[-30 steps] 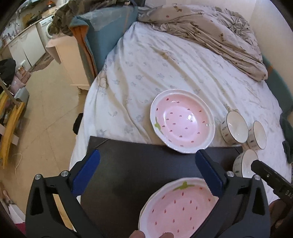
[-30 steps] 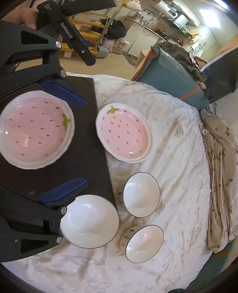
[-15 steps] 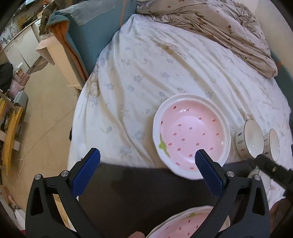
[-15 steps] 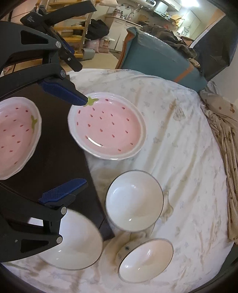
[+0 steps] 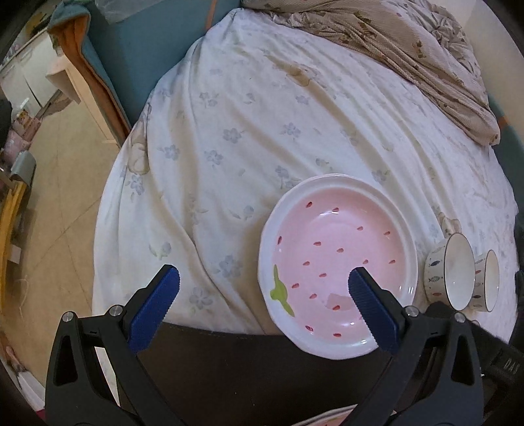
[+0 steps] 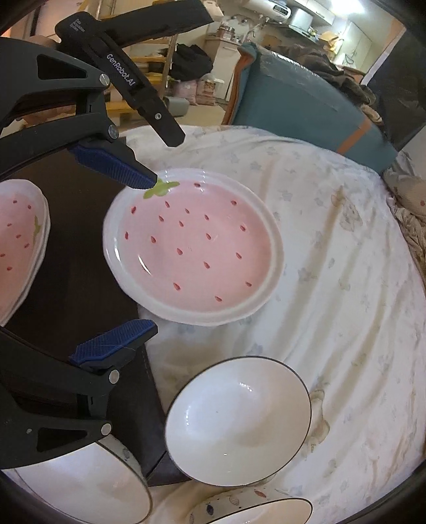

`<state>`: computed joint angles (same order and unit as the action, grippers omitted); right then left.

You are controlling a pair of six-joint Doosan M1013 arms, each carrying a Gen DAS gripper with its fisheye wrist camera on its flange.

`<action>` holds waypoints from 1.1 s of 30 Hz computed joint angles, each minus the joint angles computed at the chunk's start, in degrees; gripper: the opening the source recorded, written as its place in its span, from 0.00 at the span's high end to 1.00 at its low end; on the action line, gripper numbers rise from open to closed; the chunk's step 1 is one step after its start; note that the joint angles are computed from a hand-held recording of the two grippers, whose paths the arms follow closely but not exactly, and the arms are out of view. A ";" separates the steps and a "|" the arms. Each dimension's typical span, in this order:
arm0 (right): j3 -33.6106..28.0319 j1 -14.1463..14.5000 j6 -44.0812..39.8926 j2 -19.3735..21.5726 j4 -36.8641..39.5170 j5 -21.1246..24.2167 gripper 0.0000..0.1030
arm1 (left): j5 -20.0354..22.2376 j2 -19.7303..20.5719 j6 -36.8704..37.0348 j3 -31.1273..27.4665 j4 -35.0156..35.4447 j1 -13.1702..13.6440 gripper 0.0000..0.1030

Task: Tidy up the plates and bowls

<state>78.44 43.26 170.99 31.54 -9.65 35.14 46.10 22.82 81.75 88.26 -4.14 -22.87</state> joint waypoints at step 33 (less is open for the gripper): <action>-2.12 -1.66 -13.23 3.58 12.18 4.73 0.80 | 8.89 3.28 8.41 -0.43 -8.94 1.65 0.81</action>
